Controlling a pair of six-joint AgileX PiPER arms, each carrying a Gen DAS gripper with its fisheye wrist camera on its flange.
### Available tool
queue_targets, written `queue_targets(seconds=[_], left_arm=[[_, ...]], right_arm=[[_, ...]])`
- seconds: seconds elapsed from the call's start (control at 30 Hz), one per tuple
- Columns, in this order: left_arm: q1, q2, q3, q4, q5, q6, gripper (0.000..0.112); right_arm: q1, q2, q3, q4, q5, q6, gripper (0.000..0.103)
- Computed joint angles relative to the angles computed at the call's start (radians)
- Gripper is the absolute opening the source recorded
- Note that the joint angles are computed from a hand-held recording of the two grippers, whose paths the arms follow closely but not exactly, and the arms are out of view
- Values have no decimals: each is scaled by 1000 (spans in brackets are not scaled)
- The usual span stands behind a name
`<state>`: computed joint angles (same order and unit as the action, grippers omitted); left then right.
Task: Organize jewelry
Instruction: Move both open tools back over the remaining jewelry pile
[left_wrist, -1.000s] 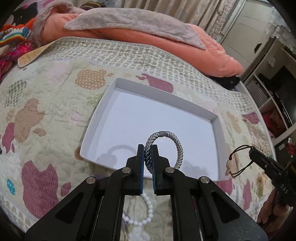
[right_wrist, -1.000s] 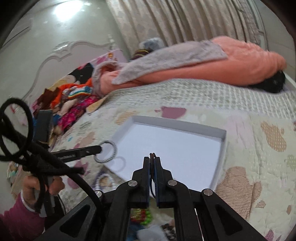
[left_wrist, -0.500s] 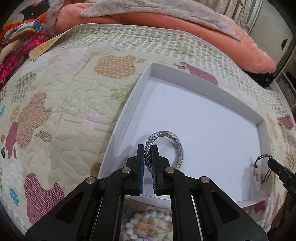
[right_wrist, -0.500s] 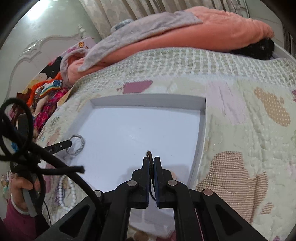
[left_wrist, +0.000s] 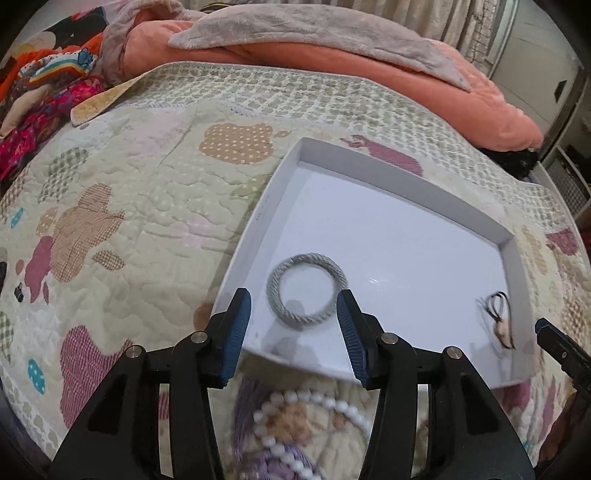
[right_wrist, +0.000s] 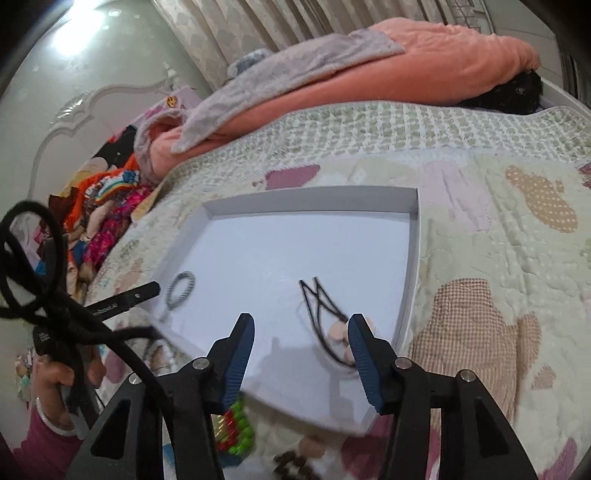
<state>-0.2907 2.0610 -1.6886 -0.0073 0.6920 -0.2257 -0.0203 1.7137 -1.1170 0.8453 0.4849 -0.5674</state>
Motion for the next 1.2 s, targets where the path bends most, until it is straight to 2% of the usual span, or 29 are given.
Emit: queue_targets(seconds=[0.13, 0.3, 0.43, 0.53, 0.6, 0.67, 0.8, 1.1, 1.2], left_arm=[[-1, -87, 98, -66, -28, 62, 48], [-11, -191, 215, -173, -45, 176, 58], [-20, -264, 297, -292, -18, 298, 59], [-16, -304, 356, -432, 23, 444, 64], [-17, -317, 380, -477, 54, 500, 67], [-24, -326, 400, -497, 75, 524, 67], [-38, -328, 430, -558, 93, 566, 73], [-61, -262, 390, -612, 163, 548, 74], [-61, -246, 365, -609, 174, 501, 78]], right_arm=[[16, -123, 86, -16, -1, 6, 51], [51, -268, 180, -101, 19, 65, 51], [77, -371, 263, -164, 33, 109, 51], [83, -433, 338, -140, 52, 81, 51], [108, -459, 382, -175, 51, 101, 51], [147, -479, 420, -225, 36, 145, 51], [176, -472, 466, -219, -2, 136, 52], [239, -441, 494, -237, -90, 119, 54], [285, -412, 505, -340, -145, 189, 53]])
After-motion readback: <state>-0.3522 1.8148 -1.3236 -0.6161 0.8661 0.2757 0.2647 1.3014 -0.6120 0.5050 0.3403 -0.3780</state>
